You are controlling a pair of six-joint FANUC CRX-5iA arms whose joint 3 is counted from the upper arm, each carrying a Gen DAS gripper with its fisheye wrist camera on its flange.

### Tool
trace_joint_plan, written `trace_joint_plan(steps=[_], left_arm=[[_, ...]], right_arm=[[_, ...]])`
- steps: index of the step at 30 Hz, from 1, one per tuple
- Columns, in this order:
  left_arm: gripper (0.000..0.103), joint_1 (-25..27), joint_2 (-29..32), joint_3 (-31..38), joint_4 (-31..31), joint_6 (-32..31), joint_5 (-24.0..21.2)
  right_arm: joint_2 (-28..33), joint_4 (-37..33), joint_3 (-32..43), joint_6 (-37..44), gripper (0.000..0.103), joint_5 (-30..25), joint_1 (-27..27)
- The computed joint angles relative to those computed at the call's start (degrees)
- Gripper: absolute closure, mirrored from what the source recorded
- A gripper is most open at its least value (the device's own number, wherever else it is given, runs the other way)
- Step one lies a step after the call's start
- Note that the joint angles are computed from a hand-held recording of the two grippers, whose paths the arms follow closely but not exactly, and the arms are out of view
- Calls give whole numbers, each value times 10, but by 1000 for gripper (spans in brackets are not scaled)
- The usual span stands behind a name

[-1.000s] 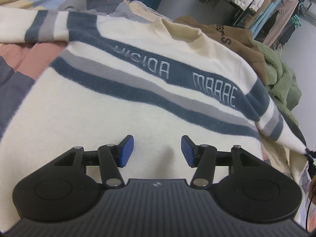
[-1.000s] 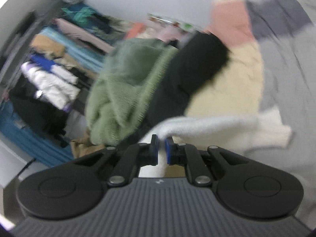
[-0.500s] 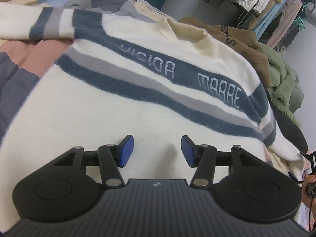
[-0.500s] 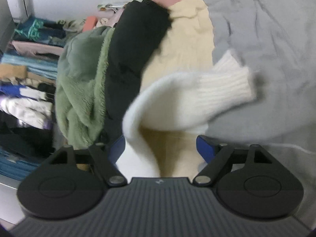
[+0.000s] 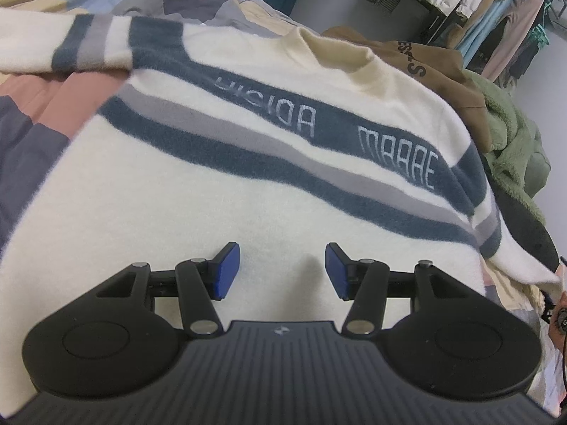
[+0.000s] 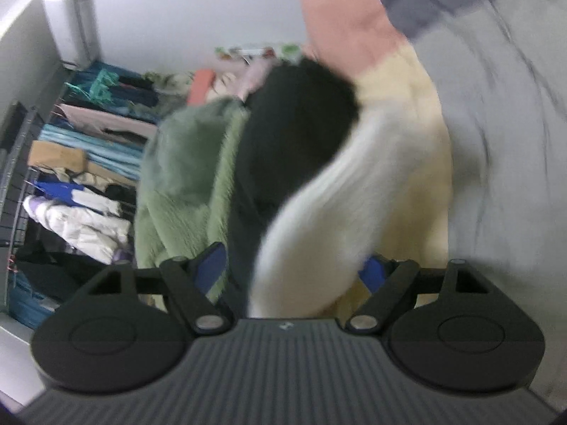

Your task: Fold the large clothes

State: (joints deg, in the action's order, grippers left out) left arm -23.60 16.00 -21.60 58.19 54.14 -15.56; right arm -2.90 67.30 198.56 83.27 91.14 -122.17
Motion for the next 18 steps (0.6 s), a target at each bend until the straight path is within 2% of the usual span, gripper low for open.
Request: trace_joint_plan(steps=[5,8,11,14,18], left_arm=[[41,1,6,8,-14,8,-2],[41,1,11,16,-35,24,-1],[40,2,14,21,-48,38,-3],[40,1,13,20,-53,43,1],[40,-1,11,17,-55,39,7]], right_arm=[[1,16,14,-7,22,119,40],[20,3,36,-25,22,142,54],[40,-6,59,-45,22,117,58],[60,-20,72,-64,22,59,54],[49,-27,62,-49,22,2,57]])
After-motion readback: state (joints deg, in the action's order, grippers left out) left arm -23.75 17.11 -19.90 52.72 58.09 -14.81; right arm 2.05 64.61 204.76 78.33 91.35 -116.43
